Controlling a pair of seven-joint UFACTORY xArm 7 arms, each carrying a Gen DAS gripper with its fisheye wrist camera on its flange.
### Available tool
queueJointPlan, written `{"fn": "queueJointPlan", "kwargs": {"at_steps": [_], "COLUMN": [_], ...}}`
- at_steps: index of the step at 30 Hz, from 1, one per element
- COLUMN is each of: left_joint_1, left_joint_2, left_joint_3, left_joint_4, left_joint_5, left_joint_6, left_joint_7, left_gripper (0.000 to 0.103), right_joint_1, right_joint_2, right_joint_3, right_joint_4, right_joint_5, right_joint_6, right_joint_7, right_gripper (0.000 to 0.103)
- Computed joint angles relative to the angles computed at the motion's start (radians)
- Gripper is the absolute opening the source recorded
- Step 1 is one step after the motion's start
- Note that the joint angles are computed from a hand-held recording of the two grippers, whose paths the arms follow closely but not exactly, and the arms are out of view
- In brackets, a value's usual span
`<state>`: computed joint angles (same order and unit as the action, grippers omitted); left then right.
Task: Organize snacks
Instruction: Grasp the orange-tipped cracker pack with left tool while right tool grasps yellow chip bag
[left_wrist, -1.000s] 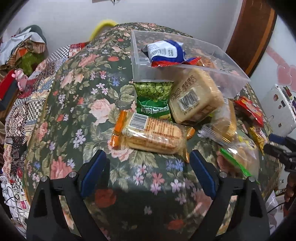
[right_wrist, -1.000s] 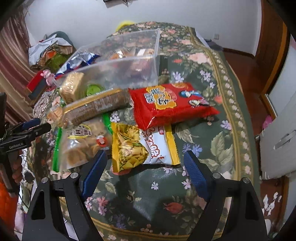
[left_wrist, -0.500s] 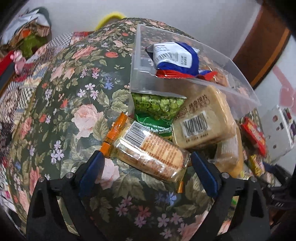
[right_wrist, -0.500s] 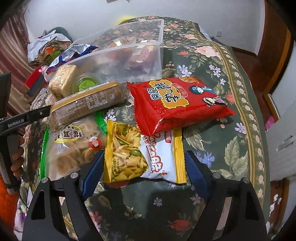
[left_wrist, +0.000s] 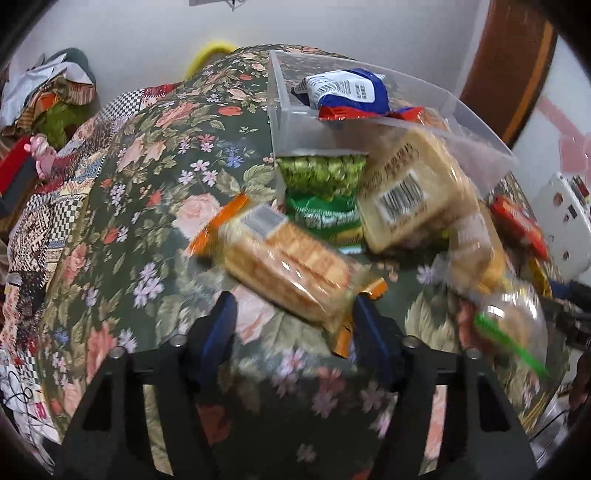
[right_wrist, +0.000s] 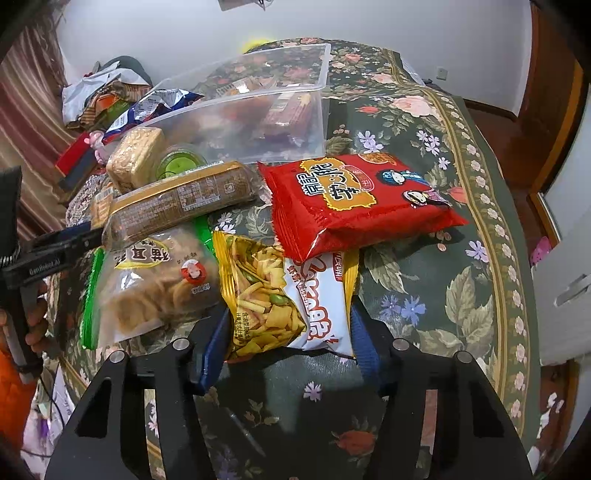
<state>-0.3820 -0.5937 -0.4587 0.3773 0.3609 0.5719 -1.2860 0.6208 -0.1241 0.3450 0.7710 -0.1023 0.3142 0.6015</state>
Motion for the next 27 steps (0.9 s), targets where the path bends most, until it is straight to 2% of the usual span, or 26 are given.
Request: {"fn": "queueJointPlan", "kwargs": {"at_steps": [4,6,7,10,11,14,18,21,24,25,27], "left_joint_1": [-0.054,-0.050,-0.039,0.013,0.034,0.079,0.119,0.101,0.081,0.072,0.063], "left_joint_2": [-0.071,-0.101,-0.109,-0.106,-0.092,-0.013,0.106,0.085,0.061,0.057,0.043], "left_joint_3": [0.028,0.019,0.012,-0.007,-0.011,0.003,0.005,0.004,-0.006,0.001,0.010], "left_joint_4": [-0.029,-0.018,-0.010,0.021,0.033,0.066,0.106,0.065,0.057,0.056,0.049], "left_joint_5": [-0.047,-0.053,-0.051,-0.031,-0.025,-0.014,0.023,0.055,0.090,0.092,0.098], "left_joint_6": [0.023,0.054,0.064,0.074,0.072,0.031,0.045,0.026,0.072,0.084,0.098], "left_joint_7": [0.034,0.033,0.029,0.000,-0.014,-0.030,-0.067,-0.107,-0.104,-0.092,-0.083], "left_gripper": [0.062,0.063,0.067,0.089,0.092,0.092,0.091,0.080,0.054,0.040,0.036], "right_joint_1": [0.010,0.010,0.008,0.006,0.004,0.006,0.007,0.005,-0.001,-0.007,-0.021], "right_joint_2": [-0.014,-0.025,-0.032,-0.042,-0.045,-0.061,-0.081,-0.087,-0.088,-0.085,-0.077], "right_joint_3": [-0.006,-0.002,0.001,-0.002,-0.001,-0.001,0.003,0.003,0.004,0.008,0.018], "right_joint_4": [-0.011,-0.017,-0.022,-0.027,-0.029,-0.039,-0.049,-0.048,-0.043,-0.038,-0.026], "right_joint_5": [0.034,0.032,0.027,0.031,0.030,0.040,0.044,0.047,0.044,0.035,0.008], "right_joint_6": [-0.005,-0.006,-0.007,-0.015,-0.018,-0.029,-0.039,-0.046,-0.049,-0.048,-0.045], "right_joint_7": [-0.030,-0.026,-0.019,-0.022,-0.020,-0.026,-0.032,-0.038,-0.039,-0.034,-0.018], "right_gripper": [0.055,0.055,0.055,0.054,0.054,0.054,0.054,0.054,0.054,0.054,0.054]}}
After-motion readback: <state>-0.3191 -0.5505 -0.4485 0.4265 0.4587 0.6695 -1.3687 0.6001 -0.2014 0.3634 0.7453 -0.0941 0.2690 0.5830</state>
